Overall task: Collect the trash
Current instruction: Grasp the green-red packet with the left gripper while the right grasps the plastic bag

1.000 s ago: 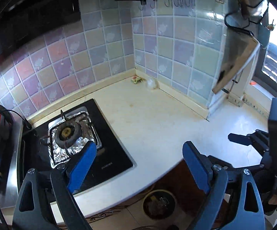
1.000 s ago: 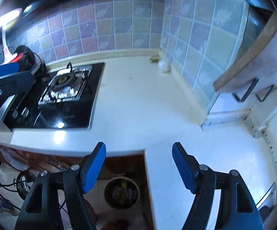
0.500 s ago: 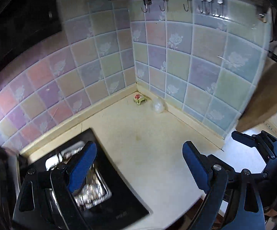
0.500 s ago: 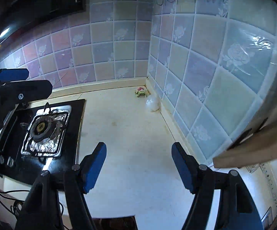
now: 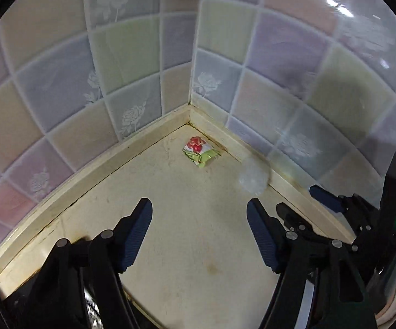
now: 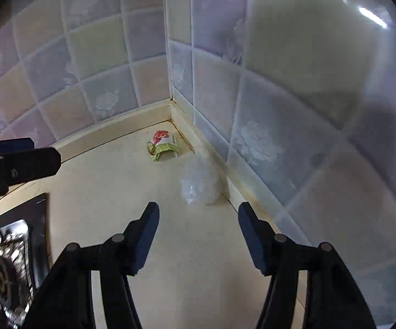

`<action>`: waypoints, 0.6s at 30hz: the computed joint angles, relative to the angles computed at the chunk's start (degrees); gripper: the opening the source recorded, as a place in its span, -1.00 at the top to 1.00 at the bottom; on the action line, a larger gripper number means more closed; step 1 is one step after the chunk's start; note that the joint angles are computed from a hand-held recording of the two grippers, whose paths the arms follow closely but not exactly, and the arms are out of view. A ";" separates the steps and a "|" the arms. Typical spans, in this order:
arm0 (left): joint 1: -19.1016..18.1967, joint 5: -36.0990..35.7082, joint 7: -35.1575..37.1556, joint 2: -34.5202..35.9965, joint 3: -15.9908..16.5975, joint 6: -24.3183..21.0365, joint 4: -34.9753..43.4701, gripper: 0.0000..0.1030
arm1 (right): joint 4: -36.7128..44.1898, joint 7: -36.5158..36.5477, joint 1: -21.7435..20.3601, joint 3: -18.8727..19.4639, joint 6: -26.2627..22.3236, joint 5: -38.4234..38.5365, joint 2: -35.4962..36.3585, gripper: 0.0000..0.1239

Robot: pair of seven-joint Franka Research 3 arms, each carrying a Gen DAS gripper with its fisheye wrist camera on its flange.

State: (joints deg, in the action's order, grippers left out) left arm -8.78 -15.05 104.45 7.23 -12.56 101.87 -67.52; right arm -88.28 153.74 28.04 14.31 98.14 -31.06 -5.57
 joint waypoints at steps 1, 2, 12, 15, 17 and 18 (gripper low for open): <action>-0.02 -0.20 -0.11 1.68 -0.02 0.12 1.18 -0.36 | 0.82 -0.29 -0.22 -0.17 -0.24 -0.37 1.44 0.03; -0.04 -0.28 -0.31 3.71 -0.11 0.42 2.60 -0.36 | 1.68 -0.55 -0.27 -0.45 -0.77 -0.91 3.07 0.03; -0.91 1.12 -1.98 15.20 -2.26 -0.64 12.36 -0.36 | 2.28 -2.32 1.62 -4.88 0.72 -1.24 7.90 0.61; -1.50 0.98 -2.97 17.50 -2.93 -0.58 13.87 -0.36 | 0.53 -1.27 1.64 -4.74 2.75 -2.06 6.40 0.70; -2.48 1.48 -4.04 19.32 -3.23 -0.33 14.99 -0.36 | -1.45 0.61 1.56 -4.25 3.89 -3.68 4.62 0.71; -2.80 1.76 -4.51 20.00 -3.28 -0.20 15.40 -0.36 | -2.15 1.21 1.39 -3.98 4.31 -4.08 3.92 0.71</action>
State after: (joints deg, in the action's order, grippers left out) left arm -11.58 -13.28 99.94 27.23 -15.84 101.67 -52.12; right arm -90.43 154.96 29.43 10.34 102.45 -35.14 -1.65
